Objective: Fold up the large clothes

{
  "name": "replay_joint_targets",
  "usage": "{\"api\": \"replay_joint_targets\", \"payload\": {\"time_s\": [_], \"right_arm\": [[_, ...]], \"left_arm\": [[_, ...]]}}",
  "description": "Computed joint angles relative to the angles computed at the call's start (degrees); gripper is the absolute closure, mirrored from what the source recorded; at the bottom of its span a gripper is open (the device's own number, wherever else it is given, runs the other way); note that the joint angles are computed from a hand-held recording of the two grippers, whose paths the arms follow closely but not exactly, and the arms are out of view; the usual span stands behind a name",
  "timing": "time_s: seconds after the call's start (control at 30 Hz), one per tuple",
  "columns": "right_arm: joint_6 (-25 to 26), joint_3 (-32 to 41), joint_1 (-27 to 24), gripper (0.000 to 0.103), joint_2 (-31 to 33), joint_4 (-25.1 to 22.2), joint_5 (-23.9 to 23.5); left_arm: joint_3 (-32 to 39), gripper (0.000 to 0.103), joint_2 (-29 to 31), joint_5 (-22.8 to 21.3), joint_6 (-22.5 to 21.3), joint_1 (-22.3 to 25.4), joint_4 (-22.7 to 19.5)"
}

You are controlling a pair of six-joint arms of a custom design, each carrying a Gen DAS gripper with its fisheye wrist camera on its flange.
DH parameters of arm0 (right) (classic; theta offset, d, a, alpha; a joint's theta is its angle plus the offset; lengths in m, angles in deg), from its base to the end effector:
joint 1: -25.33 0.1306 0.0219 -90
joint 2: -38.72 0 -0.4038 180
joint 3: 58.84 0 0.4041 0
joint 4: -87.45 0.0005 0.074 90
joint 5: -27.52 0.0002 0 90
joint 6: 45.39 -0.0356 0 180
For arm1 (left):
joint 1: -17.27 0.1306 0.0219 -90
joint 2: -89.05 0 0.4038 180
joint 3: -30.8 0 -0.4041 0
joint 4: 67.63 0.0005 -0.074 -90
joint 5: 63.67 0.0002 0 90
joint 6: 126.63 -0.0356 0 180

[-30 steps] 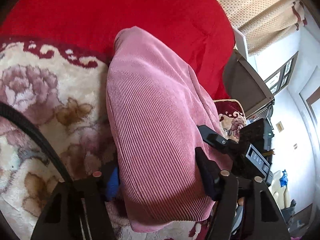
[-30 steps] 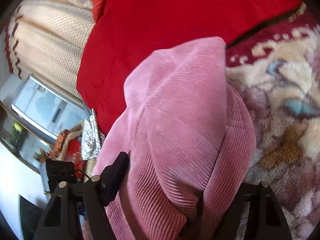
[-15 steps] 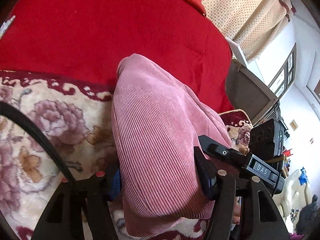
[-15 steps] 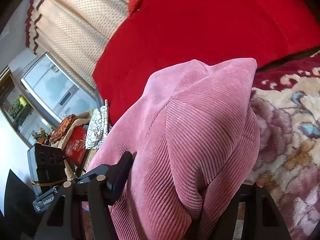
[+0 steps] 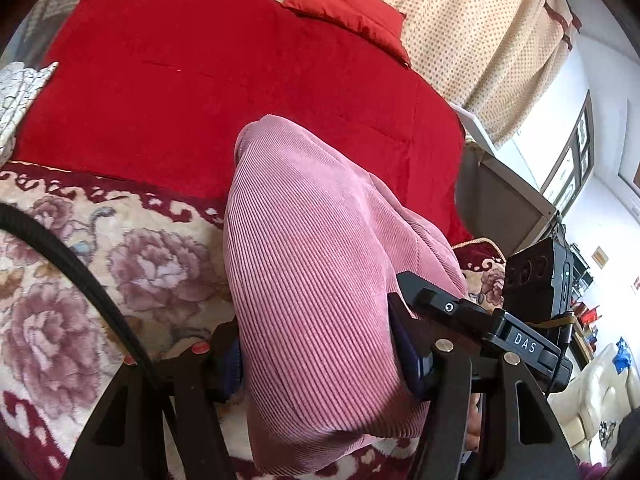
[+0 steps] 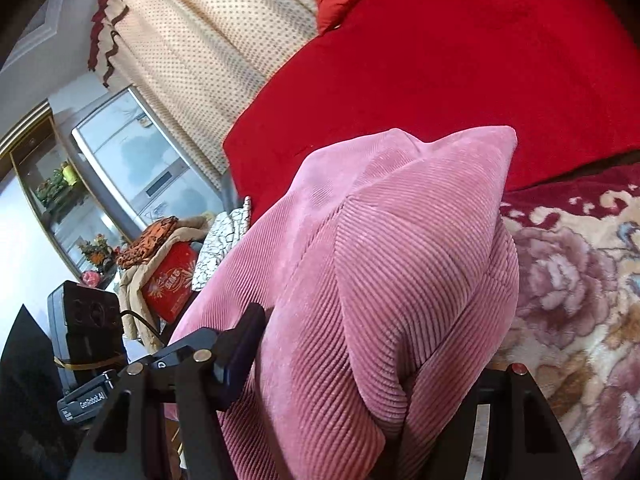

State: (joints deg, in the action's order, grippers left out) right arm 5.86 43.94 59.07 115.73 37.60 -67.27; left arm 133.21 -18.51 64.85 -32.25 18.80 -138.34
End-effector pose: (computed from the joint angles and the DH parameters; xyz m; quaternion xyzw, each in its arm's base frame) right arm 0.3270 0.2214 0.6549 0.0139 0.8385 0.3497 0.4177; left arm 0.3277 -0.0139 0.6508 0.0930 0.8641 -0.3095 0.3859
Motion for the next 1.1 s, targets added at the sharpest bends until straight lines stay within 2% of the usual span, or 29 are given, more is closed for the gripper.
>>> {"api": "replay_joint_targets", "payload": {"time_s": [0.27, 0.63, 0.8, 0.93, 1.1], "right_arm": [[0.58, 1.75, 2.70, 0.035, 1.82, -0.02, 1.20], [1.33, 3.02, 3.35, 0.035, 4.10, -2.39, 0.79], [1.40, 2.99, 2.91, 0.035, 5.38, -4.68, -0.66], [2.24, 3.29, 2.67, 0.036, 6.92, -7.13, -1.77], [3.36, 3.49, 2.60, 0.036, 8.21, -9.26, -2.74]], "left_arm": [[-0.34, 0.039, -0.65, 1.48, -0.84, 3.68, -1.17], [-1.51, 0.038, -0.15, 0.08, -1.71, 4.23, -3.62], [-1.99, 0.038, 1.03, -1.69, -2.03, 3.92, -6.46], [-2.32, 0.038, 2.23, -3.29, -4.26, 4.18, -10.25], [-2.40, 0.031, 3.66, -4.94, -4.60, 4.12, -13.79]]}}
